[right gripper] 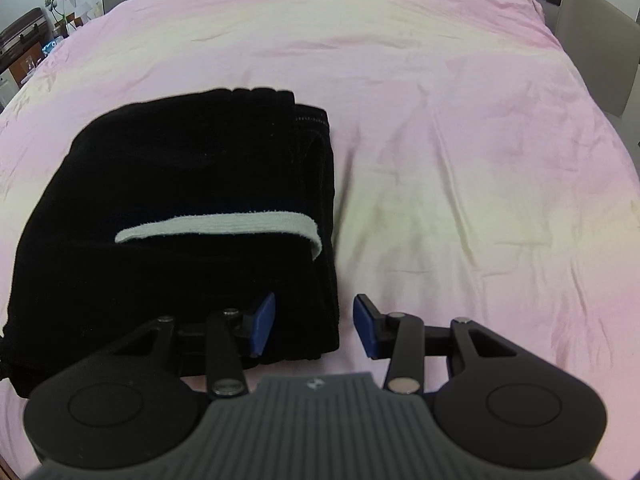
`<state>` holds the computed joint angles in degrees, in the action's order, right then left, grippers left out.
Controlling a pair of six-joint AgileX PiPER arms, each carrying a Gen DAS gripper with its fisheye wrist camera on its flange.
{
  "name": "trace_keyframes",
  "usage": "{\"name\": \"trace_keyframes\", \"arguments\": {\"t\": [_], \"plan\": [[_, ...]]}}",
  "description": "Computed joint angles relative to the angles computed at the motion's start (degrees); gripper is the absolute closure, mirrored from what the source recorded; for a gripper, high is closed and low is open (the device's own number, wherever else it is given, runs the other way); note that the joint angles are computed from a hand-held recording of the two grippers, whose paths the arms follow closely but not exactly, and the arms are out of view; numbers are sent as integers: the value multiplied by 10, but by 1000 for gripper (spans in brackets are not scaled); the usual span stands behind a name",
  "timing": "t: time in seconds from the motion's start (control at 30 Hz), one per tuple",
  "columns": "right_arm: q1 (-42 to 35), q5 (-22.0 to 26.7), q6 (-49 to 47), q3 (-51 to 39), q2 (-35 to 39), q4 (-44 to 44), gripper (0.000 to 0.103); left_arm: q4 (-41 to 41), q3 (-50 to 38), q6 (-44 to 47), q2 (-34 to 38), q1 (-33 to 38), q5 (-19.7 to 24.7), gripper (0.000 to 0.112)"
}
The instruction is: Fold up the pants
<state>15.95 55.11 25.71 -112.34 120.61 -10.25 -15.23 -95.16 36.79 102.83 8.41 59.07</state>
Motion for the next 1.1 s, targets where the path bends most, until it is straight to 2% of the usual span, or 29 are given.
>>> {"name": "trace_keyframes", "arguments": {"t": [0.03,0.13,0.23,0.3,0.33,0.37,0.43,0.53,0.63,0.7,0.8,0.97,1.1], "plan": [[3,-2,6,7,-13,-9,60,-8,6,6,-18,7,-4,64],[19,-33,19,56,-74,-40,41,-42,-4,12,-57,25,-3,63],[49,-51,42,94,-137,-89,34,-56,-15,-11,-100,27,-17,57],[83,-53,81,115,-177,-142,24,-61,-24,-23,-121,21,-31,51],[106,-54,116,131,-197,-188,12,-63,-22,-31,-136,18,-41,48],[128,-54,146,143,-215,-234,8,-66,-19,-38,-151,16,-49,45],[164,-59,181,176,-253,-278,8,-73,-16,-44,-166,10,-70,44],[220,-51,242,218,-299,-327,5,-54,9,-75,-201,-5,-106,37],[282,-33,320,264,-331,-386,5,-50,35,-95,-216,-14,-148,34],[325,-11,383,292,-341,-436,5,-37,51,-114,-229,-19,-163,26],[380,10,469,332,-353,-481,5,-23,82,-126,-251,-18,-172,22],[466,75,601,378,-343,-556,5,-12,147,-132,-272,-14,-180,19],[488,91,653,402,-317,-565,5,-25,180,-121,-268,-7,-167,19]]}}
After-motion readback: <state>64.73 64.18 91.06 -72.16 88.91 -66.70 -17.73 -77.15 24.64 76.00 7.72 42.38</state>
